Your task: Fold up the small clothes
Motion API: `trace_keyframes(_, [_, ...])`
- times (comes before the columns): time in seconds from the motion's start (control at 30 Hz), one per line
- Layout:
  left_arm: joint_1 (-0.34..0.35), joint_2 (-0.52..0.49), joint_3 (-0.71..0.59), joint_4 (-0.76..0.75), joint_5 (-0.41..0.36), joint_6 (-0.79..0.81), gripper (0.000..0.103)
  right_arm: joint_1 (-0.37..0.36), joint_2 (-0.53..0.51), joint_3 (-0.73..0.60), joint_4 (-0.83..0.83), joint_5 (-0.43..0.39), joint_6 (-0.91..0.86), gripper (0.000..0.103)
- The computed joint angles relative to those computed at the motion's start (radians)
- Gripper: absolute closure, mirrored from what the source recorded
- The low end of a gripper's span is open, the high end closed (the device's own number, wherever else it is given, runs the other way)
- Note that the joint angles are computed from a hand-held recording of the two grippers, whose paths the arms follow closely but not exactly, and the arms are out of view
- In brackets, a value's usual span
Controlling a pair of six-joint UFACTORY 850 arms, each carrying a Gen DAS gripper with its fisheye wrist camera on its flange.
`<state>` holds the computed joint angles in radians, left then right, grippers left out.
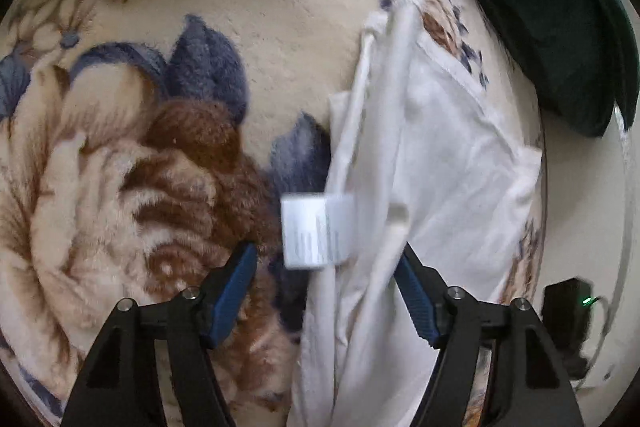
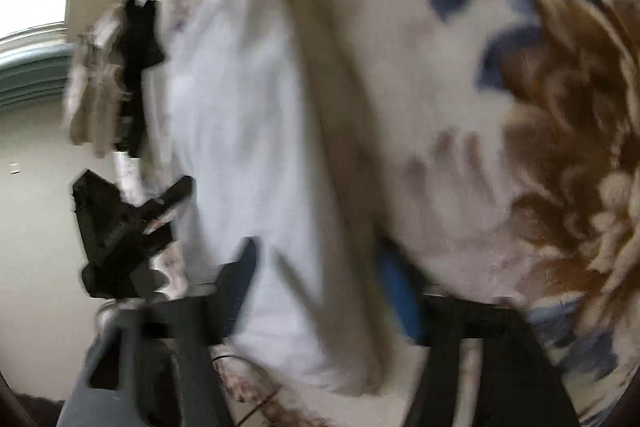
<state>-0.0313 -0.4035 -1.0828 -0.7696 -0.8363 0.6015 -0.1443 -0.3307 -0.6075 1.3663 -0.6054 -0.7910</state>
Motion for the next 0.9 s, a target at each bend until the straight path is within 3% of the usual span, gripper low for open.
trace_keyframes(0.13, [0.019,0.092,0.026,0.012,-0.032,-0.005,0.035,-0.046,0.009,-0.012,0.048,-0.073,-0.054,0.054])
trace_keyframes(0.17, [0.026,0.143,0.058,0.025,-0.031,-0.014,0.035,-0.061,0.018,-0.019,0.058,-0.082,-0.068,0.048])
trace_keyframes(0.2, [0.035,0.206,0.104,0.050,-0.014,-0.059,0.035,-0.069,0.026,-0.027,0.059,-0.074,-0.068,0.036])
trace_keyframes(0.27, [0.071,0.312,0.201,0.066,0.000,-0.175,0.035,-0.090,0.031,-0.056,0.066,-0.061,-0.093,0.030])
trace_keyframes(0.4, [0.187,0.428,0.424,-0.107,-0.122,-0.299,0.035,-0.106,-0.041,-0.170,-0.028,-0.063,-0.076,0.029])
trace_keyframes(0.5, [0.178,0.435,0.529,-0.243,-0.137,-0.279,0.035,-0.115,-0.131,-0.264,-0.077,-0.122,-0.078,0.029])
trace_keyframes(0.6, [0.122,0.409,0.563,-0.380,-0.084,-0.180,0.035,-0.108,-0.230,-0.363,-0.120,-0.191,-0.075,0.029])
trace_keyframes(0.7, [0.051,0.419,0.564,-0.481,0.040,-0.107,0.037,-0.092,-0.310,-0.431,-0.086,-0.238,-0.091,0.029])
trace_keyframes(0.77, [0.019,0.440,0.560,-0.500,0.133,-0.098,0.061,-0.085,-0.328,-0.431,-0.022,-0.246,-0.127,0.029])
trace_keyframes(0.8, [0.016,0.442,0.553,-0.488,0.147,-0.091,0.079,-0.077,-0.328,-0.423,0.026,-0.241,-0.168,0.044])
trace_keyframes(0.83, [0.016,0.438,0.533,-0.455,0.154,-0.090,0.081,-0.069,-0.324,-0.415,0.044,-0.229,-0.186,0.065])
trace_keyframes(0.87, [0.029,0.425,0.512,-0.424,0.141,-0.075,0.082,-0.064,-0.320,-0.404,0.058,-0.216,-0.180,0.095])
trace_keyframes(0.9, [0.043,0.415,0.495,-0.412,0.127,-0.053,0.082,-0.065,-0.308,-0.377,0.114,-0.212,-0.206,0.095])
